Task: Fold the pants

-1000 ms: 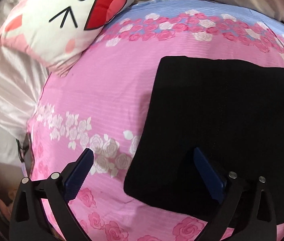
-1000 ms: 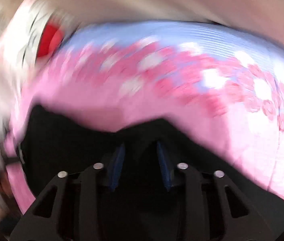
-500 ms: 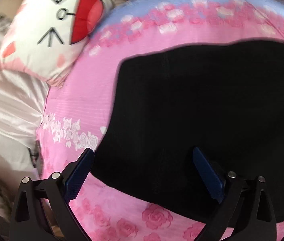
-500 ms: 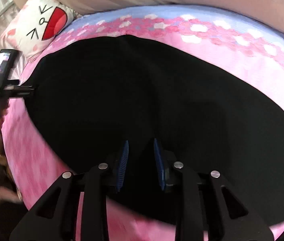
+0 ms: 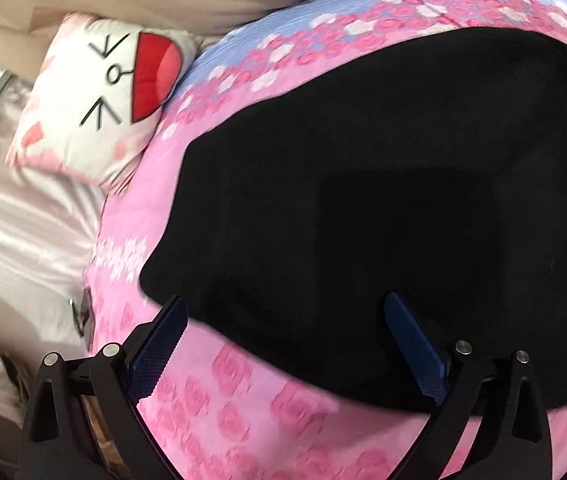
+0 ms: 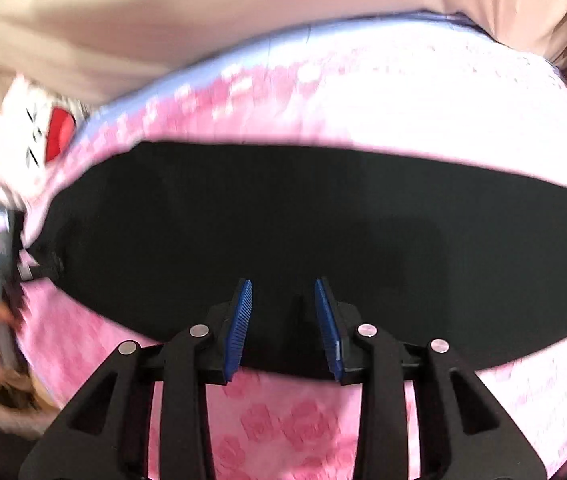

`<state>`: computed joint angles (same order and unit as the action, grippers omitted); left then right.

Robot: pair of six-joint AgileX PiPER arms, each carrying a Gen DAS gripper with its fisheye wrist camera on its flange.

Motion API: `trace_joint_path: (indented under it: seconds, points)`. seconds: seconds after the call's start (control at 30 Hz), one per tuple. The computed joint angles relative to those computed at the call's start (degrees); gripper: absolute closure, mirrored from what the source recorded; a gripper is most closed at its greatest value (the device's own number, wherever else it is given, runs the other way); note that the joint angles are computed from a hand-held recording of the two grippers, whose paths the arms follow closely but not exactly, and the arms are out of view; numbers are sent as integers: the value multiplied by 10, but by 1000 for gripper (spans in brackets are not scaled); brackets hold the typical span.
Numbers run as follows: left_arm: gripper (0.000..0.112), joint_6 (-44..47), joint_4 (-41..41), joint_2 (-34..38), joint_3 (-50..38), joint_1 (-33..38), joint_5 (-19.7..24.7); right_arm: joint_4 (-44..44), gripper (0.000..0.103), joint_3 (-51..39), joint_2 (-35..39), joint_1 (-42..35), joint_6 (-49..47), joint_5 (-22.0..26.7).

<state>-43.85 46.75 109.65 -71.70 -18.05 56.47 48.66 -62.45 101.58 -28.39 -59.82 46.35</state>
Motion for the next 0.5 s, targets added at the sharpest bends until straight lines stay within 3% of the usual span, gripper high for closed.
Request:
trace_joint_path:
  seconds: [0.07,0.2,0.27,0.3,0.33,0.43,0.5]
  points:
    - [14,-5,11,-10,20,1,-1,3,70,-39,30,29,14,10]
    - [14,-3,7,-19,20,4,23,-21,70,-80,84,139,29,-25]
    - [19,-5,14,-25,-5,-11,64,-51,67,-37,85,201,21,-107]
    - [19,-6,16,-33,-15,-16,60,-43,65,-20,70,218,3,-137]
    - [18,-2,6,-41,-34,-18,46,-46,63,-6,59,227,2,-143]
    - [15,16,-26,-2,-118,-25,32,19,65,14,31,189,-62,-86]
    - [15,19,-21,54,-173,-32,53,-24,65,8,23,162,-32,-115]
